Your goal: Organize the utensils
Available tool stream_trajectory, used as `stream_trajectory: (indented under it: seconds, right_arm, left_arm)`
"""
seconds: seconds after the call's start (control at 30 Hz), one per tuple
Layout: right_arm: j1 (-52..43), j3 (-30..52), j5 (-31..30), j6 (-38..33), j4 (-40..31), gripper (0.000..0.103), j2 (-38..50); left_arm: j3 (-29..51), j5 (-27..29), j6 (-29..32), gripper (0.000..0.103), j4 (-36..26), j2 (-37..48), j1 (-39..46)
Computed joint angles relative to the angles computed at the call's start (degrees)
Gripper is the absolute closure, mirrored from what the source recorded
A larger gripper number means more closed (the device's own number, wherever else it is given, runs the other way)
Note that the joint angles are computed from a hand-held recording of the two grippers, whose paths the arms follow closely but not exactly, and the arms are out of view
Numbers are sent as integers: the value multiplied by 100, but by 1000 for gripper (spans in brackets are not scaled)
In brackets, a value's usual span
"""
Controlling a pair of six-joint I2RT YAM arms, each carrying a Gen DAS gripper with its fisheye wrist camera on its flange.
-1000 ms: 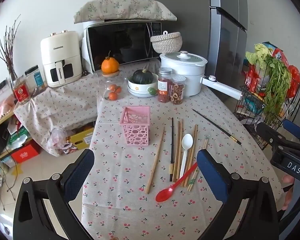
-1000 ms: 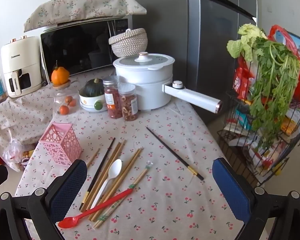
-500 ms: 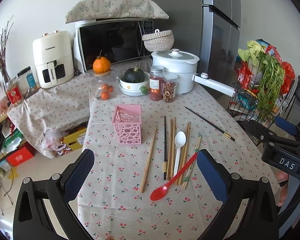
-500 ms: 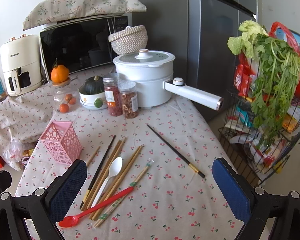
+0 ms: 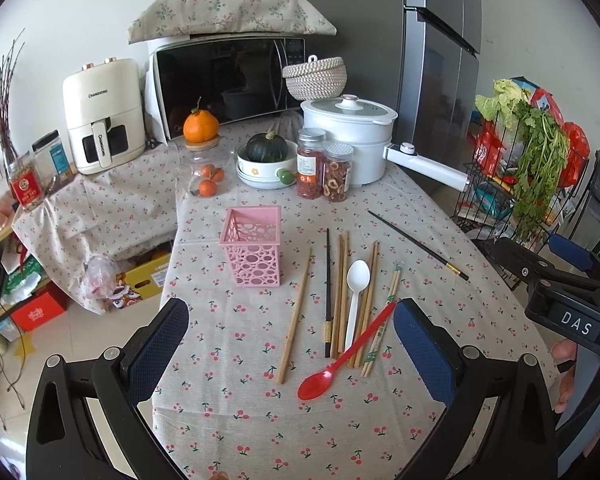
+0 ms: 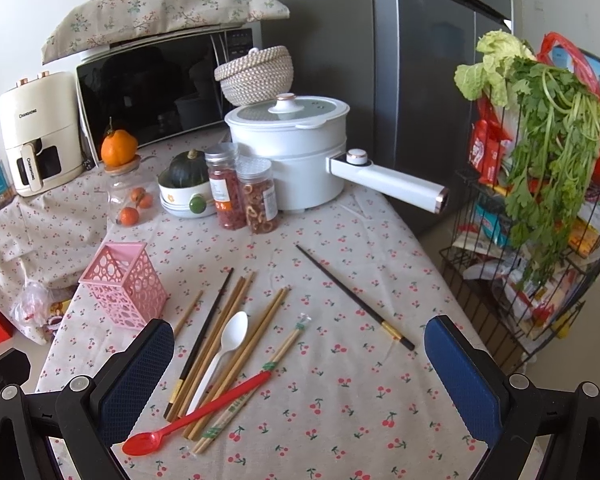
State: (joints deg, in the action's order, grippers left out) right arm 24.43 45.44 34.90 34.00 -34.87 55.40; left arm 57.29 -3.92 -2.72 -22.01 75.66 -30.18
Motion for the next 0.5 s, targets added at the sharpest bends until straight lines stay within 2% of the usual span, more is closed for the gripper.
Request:
stream_trajectory:
  seconds: [0.5]
  right_arm:
    - [-16, -15, -35, 7, 6, 0, -6]
  left_arm:
    - [4, 32, 14, 0, -10, 10, 31]
